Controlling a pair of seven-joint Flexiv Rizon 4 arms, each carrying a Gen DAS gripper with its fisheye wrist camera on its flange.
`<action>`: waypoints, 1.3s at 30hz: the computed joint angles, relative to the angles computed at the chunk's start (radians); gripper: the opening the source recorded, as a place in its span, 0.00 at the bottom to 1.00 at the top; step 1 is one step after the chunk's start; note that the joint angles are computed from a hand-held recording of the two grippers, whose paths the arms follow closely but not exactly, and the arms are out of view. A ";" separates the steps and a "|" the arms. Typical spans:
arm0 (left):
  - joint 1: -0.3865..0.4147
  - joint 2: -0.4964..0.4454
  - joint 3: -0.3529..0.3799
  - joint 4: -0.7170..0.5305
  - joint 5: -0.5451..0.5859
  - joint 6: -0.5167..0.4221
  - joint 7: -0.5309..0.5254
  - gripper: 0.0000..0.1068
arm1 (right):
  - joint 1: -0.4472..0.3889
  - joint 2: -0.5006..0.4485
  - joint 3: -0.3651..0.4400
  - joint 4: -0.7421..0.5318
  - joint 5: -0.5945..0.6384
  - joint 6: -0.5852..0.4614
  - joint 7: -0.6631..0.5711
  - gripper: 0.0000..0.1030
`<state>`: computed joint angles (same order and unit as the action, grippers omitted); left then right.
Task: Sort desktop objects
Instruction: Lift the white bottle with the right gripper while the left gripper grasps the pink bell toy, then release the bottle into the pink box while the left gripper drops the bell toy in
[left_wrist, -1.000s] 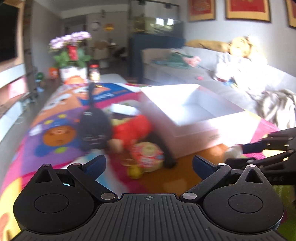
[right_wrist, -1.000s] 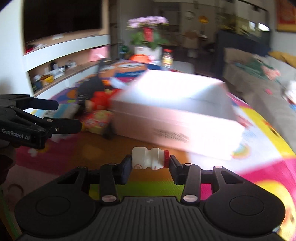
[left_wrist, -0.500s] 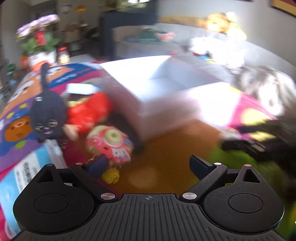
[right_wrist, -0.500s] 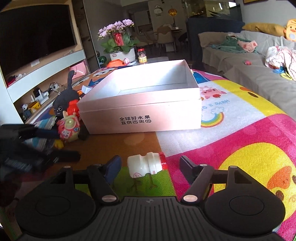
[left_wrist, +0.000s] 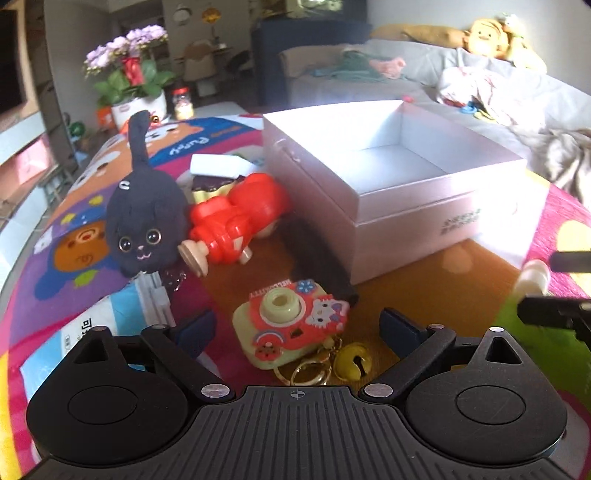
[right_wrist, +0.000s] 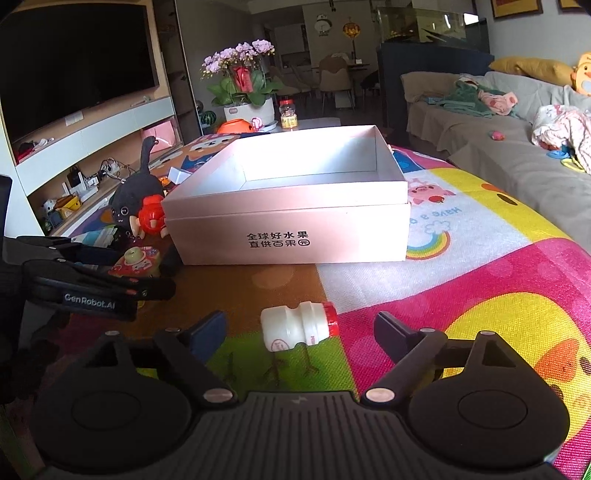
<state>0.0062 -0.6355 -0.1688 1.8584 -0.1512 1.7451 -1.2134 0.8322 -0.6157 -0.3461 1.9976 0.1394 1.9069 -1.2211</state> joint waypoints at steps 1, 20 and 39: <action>0.000 0.001 0.002 0.006 0.001 0.016 -0.004 0.75 | 0.004 -0.001 -0.004 -0.001 -0.001 -0.004 -0.001 0.85; 0.530 0.235 -0.525 0.393 0.298 0.146 -0.109 0.65 | 0.138 0.144 -0.146 0.120 -0.131 -0.082 -0.068 0.42; 0.250 -0.024 -0.382 -0.149 0.413 0.152 -0.070 0.65 | 0.012 0.133 -0.145 -0.173 -0.018 -0.086 -0.136 0.42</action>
<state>0.2559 -0.6595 -0.5504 1.7092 0.2619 1.8974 -1.2834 0.8441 -0.4828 -0.4916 1.8242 0.1211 1.8206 -1.3572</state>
